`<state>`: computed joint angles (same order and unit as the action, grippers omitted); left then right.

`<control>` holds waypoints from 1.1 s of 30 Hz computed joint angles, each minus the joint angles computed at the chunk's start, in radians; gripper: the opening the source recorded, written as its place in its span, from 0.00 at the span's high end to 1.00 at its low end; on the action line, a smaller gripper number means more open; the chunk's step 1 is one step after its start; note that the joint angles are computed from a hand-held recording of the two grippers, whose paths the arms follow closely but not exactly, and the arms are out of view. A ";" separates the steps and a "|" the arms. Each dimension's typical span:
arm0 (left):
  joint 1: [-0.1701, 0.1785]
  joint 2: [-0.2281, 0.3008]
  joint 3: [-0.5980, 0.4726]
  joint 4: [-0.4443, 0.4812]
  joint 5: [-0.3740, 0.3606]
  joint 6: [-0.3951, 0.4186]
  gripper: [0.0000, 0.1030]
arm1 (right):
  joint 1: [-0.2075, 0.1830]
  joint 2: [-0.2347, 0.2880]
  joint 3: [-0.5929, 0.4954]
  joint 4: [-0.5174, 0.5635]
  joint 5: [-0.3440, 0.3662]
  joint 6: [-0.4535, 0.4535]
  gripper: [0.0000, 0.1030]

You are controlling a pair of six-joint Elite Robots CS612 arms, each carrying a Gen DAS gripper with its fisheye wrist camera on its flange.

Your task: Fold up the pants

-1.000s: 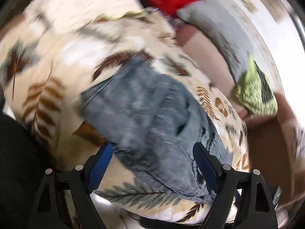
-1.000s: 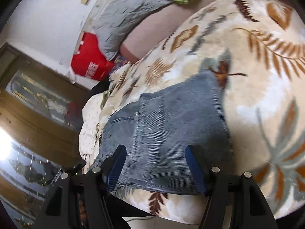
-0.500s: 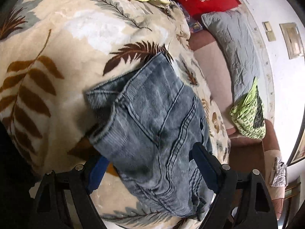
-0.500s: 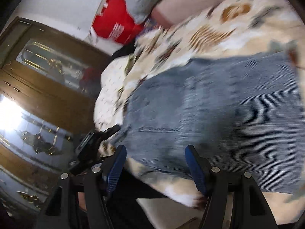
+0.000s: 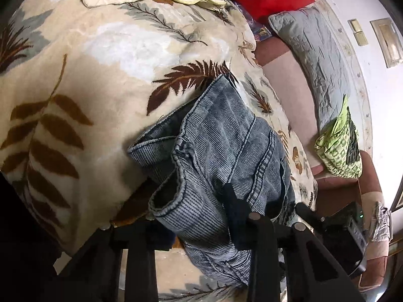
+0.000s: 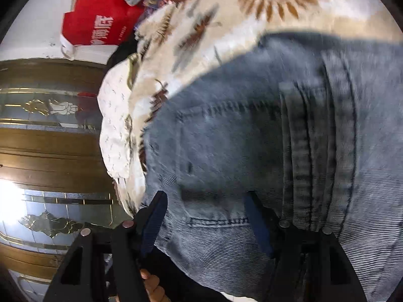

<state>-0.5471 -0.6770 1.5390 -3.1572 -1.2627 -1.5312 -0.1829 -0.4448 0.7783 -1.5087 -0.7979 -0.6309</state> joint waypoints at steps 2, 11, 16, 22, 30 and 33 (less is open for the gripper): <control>-0.003 -0.004 -0.001 0.018 0.009 0.010 0.71 | 0.010 0.013 -0.016 -0.007 -0.030 0.013 0.35; -0.028 -0.034 -0.034 0.145 0.119 0.065 0.77 | -0.073 -0.022 0.043 -0.028 0.135 -0.034 0.34; -0.062 -0.039 -0.124 0.270 0.250 0.208 0.82 | -0.167 -0.057 0.142 -0.279 0.211 0.095 0.34; -0.124 0.030 -0.330 0.340 0.342 0.548 0.86 | -0.261 -0.042 0.190 -0.578 0.335 0.361 0.34; -0.168 0.254 -0.734 0.600 0.077 0.904 0.85 | -0.314 -0.018 0.188 -0.725 0.376 0.540 0.34; -0.161 0.327 -0.850 0.768 -0.065 0.933 0.77 | -0.317 -0.010 0.181 -0.732 0.360 0.573 0.34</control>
<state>-0.7082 -0.3496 0.6885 -2.3896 -1.3274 -0.5984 -0.5003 -0.4545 0.9598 -2.2408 -0.4374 -0.0579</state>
